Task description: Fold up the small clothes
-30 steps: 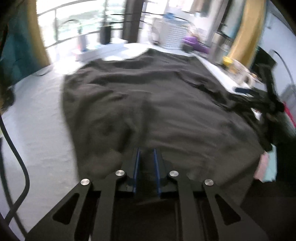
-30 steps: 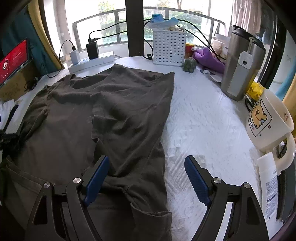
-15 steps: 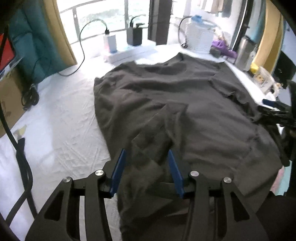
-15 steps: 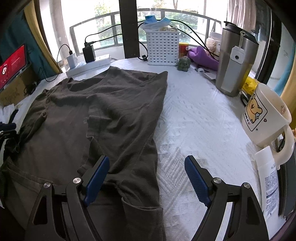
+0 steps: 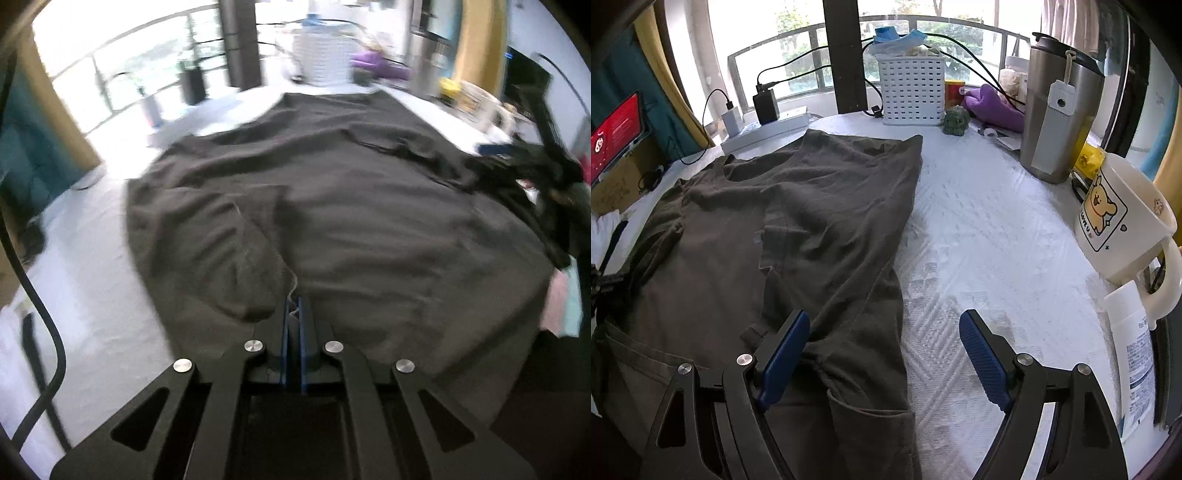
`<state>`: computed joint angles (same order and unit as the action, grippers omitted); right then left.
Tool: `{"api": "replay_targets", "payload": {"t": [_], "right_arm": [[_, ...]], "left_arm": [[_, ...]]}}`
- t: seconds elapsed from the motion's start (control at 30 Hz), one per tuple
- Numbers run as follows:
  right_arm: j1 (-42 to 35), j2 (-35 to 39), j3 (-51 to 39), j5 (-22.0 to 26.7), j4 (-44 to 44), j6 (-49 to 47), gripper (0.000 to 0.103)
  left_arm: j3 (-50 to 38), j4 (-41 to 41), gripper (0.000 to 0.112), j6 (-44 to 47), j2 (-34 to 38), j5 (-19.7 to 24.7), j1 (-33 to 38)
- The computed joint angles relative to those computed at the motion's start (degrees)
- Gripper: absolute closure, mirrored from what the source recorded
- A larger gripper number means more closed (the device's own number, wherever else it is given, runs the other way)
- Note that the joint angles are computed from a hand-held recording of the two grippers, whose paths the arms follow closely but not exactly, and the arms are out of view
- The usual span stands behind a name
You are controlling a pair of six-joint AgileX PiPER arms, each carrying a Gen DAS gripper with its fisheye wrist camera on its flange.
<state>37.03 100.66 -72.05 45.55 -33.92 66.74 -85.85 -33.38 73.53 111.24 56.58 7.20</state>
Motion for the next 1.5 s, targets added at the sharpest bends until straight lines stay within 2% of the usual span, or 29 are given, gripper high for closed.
{"api": "replay_targets", "payload": {"t": [0.07,0.17,0.23,0.27,0.33,0.4,0.47,0.5,0.57,0.67,0.7,0.77,0.9,1.07,1.2,1.23,1.27,1.33,1.5], "right_arm": [[0.1,-0.1,0.1,0.0,0.0,0.1,0.019],[0.4,-0.6,0.6,0.0,-0.4,0.7,0.019],[0.5,-1.1,1.0,0.1,-0.8,1.3,0.019],[0.5,-1.4,1.4,0.2,-1.0,1.7,0.019],[0.5,-2.1,2.1,0.2,-1.4,2.5,0.019],[0.3,-2.4,2.5,0.3,-1.8,3.0,0.019],[0.3,-2.7,2.7,0.5,-2.0,3.4,0.019],[0.4,-2.8,2.8,0.5,-2.2,3.6,0.019],[0.4,-3.0,3.0,0.5,-2.3,3.8,0.019],[0.2,-3.3,3.4,0.8,-2.5,4.2,0.019],[0.1,-3.4,3.5,0.8,-2.5,4.2,0.019],[0.2,-3.7,3.7,1.3,-2.6,4.5,0.019],[1.2,-5.0,4.5,3.1,-3.9,6.4,0.019],[3.4,-10.1,7.9,4.9,-6.1,9.8,0.019],[7.0,-12.6,9.1,5.6,-7.0,11.1,0.019],[7.9,-12.5,8.9,6.0,-6.6,10.8,0.023],[9.0,-12.2,8.6,6.0,-5.6,9.9,0.032],[10.8,-11.2,7.9,6.6,-4.6,9.2,0.038],[13.3,-7.9,6.8,7.8,-5.4,10.4,0.042]], "left_arm": [[-1.0,2.3,0.109,-1.7,1.0,2.5,-0.8],[-2.7,4.7,0.108,-5.7,2.0,3.6,-1.4],[-5.3,2.8,0.107,-6.4,2.5,6.4,-0.1],[-6.5,1.6,0.102,-6.6,2.7,7.6,0.5],[-10.2,-0.5,0.077,-7.6,3.7,9.7,1.4],[-13.6,-1.6,0.071,-9.4,5.0,10.3,1.6],[-18.4,-2.3,0.071,-11.2,7.4,11.4,1.0],[-20.0,-2.3,0.071,-11.6,8.5,10.7,0.5],[-20.4,2.2,0.071,-14.4,9.5,3.7,-2.6],[-20.9,10.6,0.071,-19.8,11.9,-3.4,-6.7],[-21.7,12.4,0.071,-21.1,13.2,-4.2,-8.0],[-22.6,12.4,0.071,-20.8,14.2,-3.0,-9.2],[-20.6,7.0,0.071,-15.0,12.3,1.7,-10.3],[-15.6,3.3,0.07,-12.8,6.9,1.1,-7.8],[-11.7,1.0,0.06,-12.2,2.9,0.4,-2.3],[-10.7,0.6,0.06,-11.8,2.2,0.4,-0.9],[-9.1,0.3,0.06,-11.2,1.2,0.0,0.7],[-5.3,-0.4,0.058,-9.6,-0.7,-0.8,3.6],[2.8,-2.2,0.05,-5.1,-3.6,-0.6,10.7]]}}
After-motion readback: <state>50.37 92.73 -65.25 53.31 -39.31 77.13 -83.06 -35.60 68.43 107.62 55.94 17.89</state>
